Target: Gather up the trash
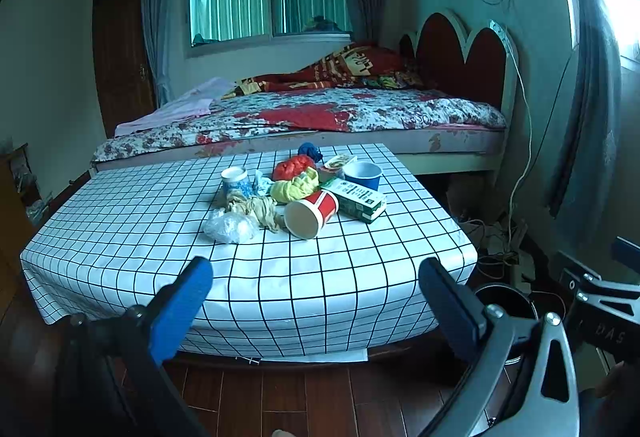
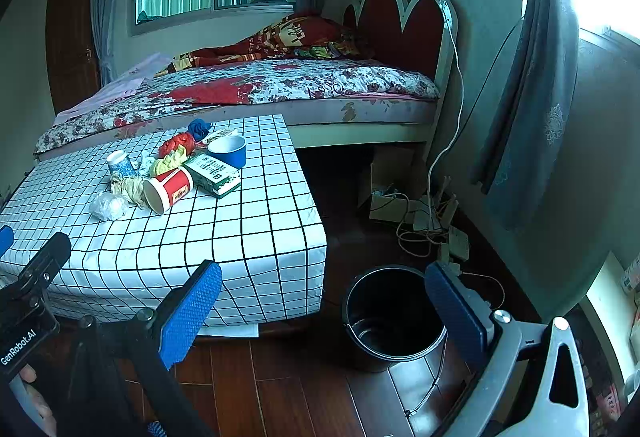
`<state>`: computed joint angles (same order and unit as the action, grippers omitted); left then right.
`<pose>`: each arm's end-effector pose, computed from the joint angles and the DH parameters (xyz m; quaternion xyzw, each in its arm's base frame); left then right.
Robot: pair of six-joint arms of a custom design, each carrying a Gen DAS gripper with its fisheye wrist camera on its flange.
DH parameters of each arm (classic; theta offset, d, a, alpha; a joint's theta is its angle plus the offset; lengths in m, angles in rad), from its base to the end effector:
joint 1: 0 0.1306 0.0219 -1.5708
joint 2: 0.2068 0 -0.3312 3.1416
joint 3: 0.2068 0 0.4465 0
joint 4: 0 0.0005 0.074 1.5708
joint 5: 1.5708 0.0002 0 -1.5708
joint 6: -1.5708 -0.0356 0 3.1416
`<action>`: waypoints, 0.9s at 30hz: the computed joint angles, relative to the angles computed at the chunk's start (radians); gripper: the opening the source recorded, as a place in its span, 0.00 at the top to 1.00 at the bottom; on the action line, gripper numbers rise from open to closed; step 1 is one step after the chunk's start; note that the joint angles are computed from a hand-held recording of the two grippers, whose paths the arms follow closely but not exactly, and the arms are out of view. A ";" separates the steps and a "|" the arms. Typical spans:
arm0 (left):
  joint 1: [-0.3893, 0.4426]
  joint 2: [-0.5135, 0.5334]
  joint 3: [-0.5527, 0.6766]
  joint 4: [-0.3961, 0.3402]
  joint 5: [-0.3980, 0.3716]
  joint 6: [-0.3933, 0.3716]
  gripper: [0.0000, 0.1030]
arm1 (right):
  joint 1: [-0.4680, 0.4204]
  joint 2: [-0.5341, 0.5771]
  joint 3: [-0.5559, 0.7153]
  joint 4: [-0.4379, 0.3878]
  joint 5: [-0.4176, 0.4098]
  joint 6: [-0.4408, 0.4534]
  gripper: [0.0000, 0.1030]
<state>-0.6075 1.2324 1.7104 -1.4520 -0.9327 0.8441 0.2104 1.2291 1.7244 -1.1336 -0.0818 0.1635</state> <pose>0.3677 -0.2214 0.5855 -0.2320 0.8322 0.1471 0.4817 0.4474 0.0980 0.6056 -0.1839 0.8735 0.0470 0.4482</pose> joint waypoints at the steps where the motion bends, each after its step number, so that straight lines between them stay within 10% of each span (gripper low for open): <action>1: -0.002 -0.004 -0.006 0.001 -0.002 0.002 0.00 | -0.001 0.000 0.001 0.000 -0.001 0.000 0.01; 27: -0.006 -0.002 -0.003 -0.010 -0.004 0.011 0.00 | -0.014 0.002 0.009 -0.004 -0.012 -0.002 0.01</action>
